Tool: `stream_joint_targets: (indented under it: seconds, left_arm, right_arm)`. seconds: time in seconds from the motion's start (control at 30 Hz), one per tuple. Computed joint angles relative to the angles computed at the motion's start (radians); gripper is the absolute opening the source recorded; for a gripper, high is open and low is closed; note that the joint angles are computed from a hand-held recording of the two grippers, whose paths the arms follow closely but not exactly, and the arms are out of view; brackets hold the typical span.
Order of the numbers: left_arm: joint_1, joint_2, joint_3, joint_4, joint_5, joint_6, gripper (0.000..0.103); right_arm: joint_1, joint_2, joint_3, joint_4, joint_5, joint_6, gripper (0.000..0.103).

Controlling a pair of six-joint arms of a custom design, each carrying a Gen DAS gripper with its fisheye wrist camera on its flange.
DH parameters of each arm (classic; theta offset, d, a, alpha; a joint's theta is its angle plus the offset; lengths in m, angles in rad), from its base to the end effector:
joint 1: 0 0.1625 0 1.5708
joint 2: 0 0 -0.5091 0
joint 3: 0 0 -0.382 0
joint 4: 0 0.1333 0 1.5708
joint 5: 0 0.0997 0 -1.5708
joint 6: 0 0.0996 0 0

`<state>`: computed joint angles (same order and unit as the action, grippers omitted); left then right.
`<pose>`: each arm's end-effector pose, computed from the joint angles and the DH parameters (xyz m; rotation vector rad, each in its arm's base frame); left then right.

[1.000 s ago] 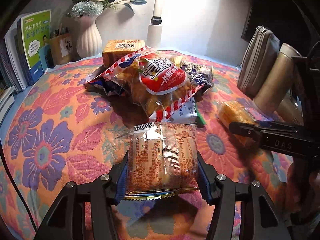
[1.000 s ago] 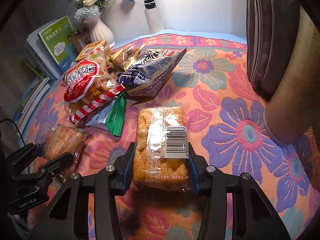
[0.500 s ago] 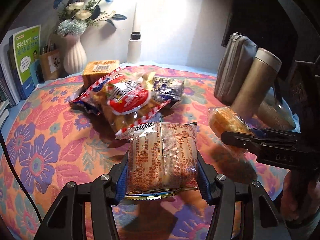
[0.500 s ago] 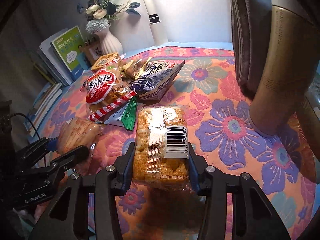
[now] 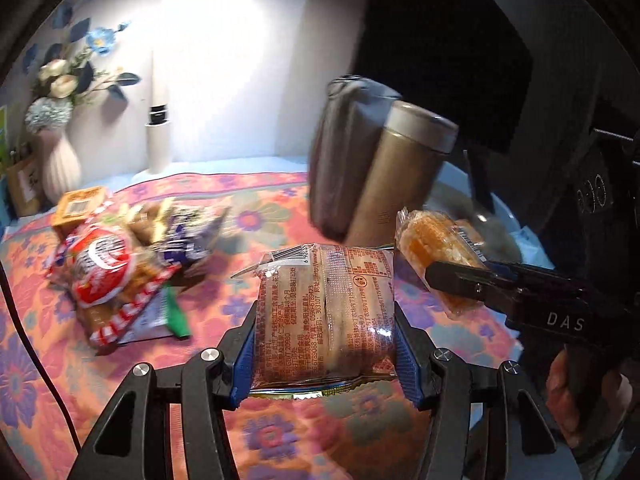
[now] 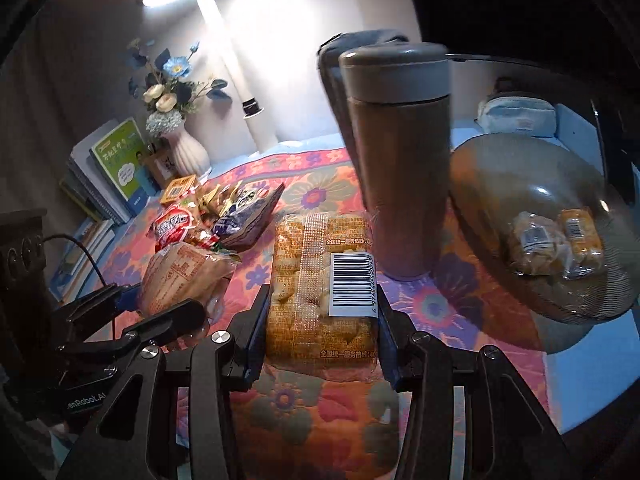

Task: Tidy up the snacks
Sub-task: 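Carry both snacks to the amber glass plate and open both tools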

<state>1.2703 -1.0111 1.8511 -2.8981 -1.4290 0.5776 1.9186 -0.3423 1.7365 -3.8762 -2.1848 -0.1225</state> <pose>-0.0544 -0.6736 0.2690 1.1698 2.6096 -0.6759 0.3004 -0.6060 -0.0138 0.1937 -2.3849 1.2354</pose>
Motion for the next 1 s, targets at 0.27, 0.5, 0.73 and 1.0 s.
stream_joint_targets:
  seconds: [0.27, 0.5, 0.73, 1.0]
  left_arm:
    - [-0.107, 0.049, 0.031, -0.011, -0.024, -0.005, 0.056]
    - [-0.200, 0.125, 0.039, -0.072, -0.006, -0.010, 0.056]
    - [-0.251, 0.212, 0.020, -0.123, 0.033, -0.024, 0.056]
    - [-0.273, 0.306, -0.037, -0.203, 0.067, -0.017, 0.059]
  right_arm:
    - [-0.061, -0.082, 0.141, -0.216, -0.028, 0.028, 0.045]
    - [-0.133, -0.156, 0.221, -0.315, -0.036, 0.056, 0.045]
    - [-0.215, -0.216, 0.241, -0.245, 0.021, 0.121, 0.045]
    - [-0.267, -0.248, 0.203, -0.139, 0.073, 0.167, 0.053]
